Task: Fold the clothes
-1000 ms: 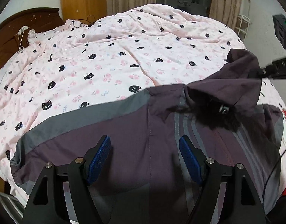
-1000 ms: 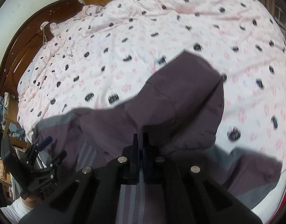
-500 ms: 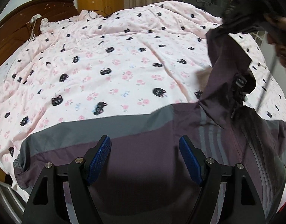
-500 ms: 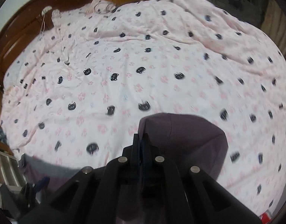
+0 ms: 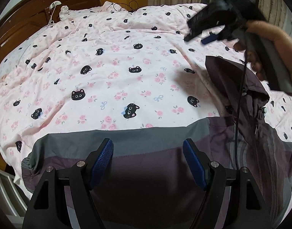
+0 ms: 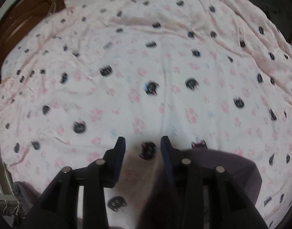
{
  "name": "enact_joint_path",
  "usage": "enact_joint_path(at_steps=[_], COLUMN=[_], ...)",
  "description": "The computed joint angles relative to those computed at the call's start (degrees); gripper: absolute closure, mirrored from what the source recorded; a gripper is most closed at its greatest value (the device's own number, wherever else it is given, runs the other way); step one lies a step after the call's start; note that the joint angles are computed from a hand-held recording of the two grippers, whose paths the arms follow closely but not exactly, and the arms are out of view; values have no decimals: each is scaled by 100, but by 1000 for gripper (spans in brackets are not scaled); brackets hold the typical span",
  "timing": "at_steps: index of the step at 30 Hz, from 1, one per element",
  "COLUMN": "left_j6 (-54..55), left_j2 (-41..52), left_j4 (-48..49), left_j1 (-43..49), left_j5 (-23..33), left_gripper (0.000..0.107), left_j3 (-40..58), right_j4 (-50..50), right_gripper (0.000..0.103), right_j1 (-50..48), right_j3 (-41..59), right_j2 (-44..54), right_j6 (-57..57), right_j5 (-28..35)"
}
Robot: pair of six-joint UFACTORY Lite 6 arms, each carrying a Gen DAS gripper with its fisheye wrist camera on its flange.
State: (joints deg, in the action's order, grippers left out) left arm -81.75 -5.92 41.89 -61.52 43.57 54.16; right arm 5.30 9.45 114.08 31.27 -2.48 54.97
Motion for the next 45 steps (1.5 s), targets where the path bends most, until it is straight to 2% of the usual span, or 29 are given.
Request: enact_joint_path(at_steps=[1, 7, 10, 16, 21, 23, 26, 29, 37, 41, 43, 45], left_j6=[0, -19, 7, 356, 1029, 1418, 2005, 2270, 2334, 2297, 2222, 2134], left_j2=[11, 230, 509, 1752, 2965, 3527, 4461, 4844, 4682, 4535, 4556, 4474], left_j4=[40, 324, 470, 630, 303, 190, 27, -164, -662, -693, -647, -676], left_j1=[-2, 2, 11, -10, -19, -38, -99, -42, 305, 383, 422, 533], left_j5=[-8, -297, -501, -733, -759, -620, -59, 180, -20, -133, -12, -39], left_gripper=[35, 35, 35, 35, 35, 35, 35, 35, 35, 33, 32, 32], left_j3=[17, 342, 729, 2268, 3904, 4577, 5619, 5950, 5409, 5124, 5116, 4983], right_j4=[93, 715, 1419, 1888, 2374, 2512, 2688, 2568, 2010, 1950, 1923, 1585], right_gripper=[46, 41, 36, 33, 32, 31, 28, 28, 28, 28, 30, 30], right_j1=[-19, -857, -1916, -3946, -4979, -5071, -5084, -4713, -4028, -3961, -3991, -3987], right_j3=[-27, -1301, -2286, -4455, -5359, -5581, -5911, -6259, -6914, -6948, -6888, -6826], right_j2=[-139, -1994, -3039, -4594, -4716, -4701, -4665, -4670, -4703, -4611, -4515, -4431], right_j6=[-110, -1241, -2262, -4176, -5232, -5396, -5583, -5413, -4799, -4736, -4695, -4334], right_j5=[-80, -304, -194, -425, -596, -731, -996, -1500, -2460, -2700, -2806, -2964])
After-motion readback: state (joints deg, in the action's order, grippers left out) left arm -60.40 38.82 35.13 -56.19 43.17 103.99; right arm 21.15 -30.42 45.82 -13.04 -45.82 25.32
